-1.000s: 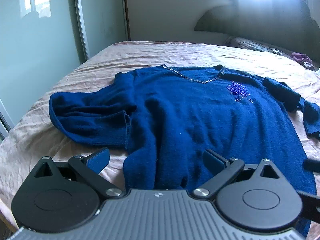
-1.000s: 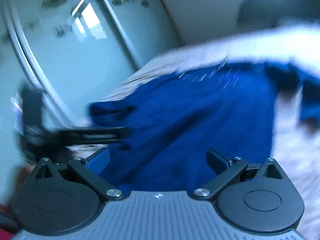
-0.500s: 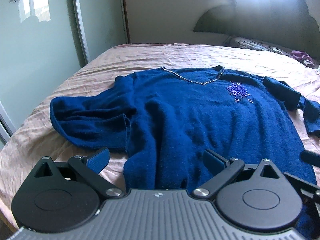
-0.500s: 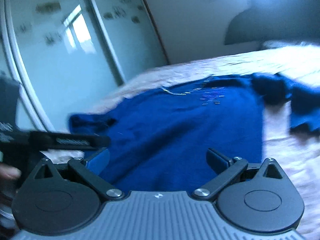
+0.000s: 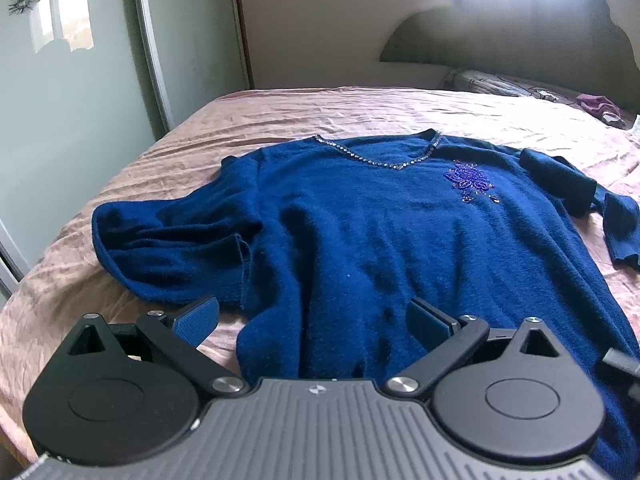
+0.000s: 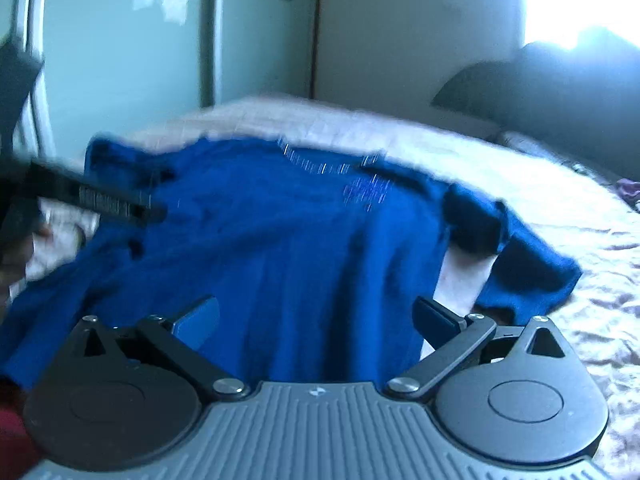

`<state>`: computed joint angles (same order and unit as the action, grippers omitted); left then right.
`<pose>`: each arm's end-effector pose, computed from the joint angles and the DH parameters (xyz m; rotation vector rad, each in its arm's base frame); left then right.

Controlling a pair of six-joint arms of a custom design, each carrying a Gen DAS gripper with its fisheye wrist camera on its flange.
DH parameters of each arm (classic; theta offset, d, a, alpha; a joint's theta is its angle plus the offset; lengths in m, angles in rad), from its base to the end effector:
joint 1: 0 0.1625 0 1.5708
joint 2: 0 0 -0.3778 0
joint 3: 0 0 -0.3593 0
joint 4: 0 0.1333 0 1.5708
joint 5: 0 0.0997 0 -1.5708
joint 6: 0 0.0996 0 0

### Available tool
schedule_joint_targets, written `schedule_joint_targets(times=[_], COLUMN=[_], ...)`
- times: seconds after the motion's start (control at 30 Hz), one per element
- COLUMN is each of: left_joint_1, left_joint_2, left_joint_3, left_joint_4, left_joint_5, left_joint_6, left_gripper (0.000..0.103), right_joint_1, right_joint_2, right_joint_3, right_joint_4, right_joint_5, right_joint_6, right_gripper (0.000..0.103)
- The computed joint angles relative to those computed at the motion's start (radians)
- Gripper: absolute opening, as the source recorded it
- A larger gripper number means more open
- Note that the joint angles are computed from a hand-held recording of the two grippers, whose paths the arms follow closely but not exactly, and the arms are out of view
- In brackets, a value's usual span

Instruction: Fold small clothes

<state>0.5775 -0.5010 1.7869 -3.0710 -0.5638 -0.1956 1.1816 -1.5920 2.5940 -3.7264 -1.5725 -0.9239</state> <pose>-0.3346 -0.4776 -0.0317 0.7547 2.1358 -0.8991 0.0029 -0.3438 0.2883 0.5770 -2.1112 1.1268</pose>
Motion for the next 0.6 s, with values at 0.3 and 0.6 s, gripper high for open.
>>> schedule_joint_targets(times=[0.3,0.6], left_joint_1=[0.000,0.006], left_joint_2=[0.024,0.020], left_joint_3=[-0.032,-0.038], left_joint_4=[0.038,0.070], left_joint_5=[0.016,0.018], left_joint_6=[-0.006,-0.047], left_gripper=[0.101,0.102], right_joint_1=[0.161,0.163], right_joint_2=[0.162,0.161], right_joint_3=[-0.118,-0.100], right_joint_4=[-0.095,-0.176], right_joint_5=[-0.259,-0.190], right_joint_6=[0.115,0.161], right_gripper=[0.103,0.103])
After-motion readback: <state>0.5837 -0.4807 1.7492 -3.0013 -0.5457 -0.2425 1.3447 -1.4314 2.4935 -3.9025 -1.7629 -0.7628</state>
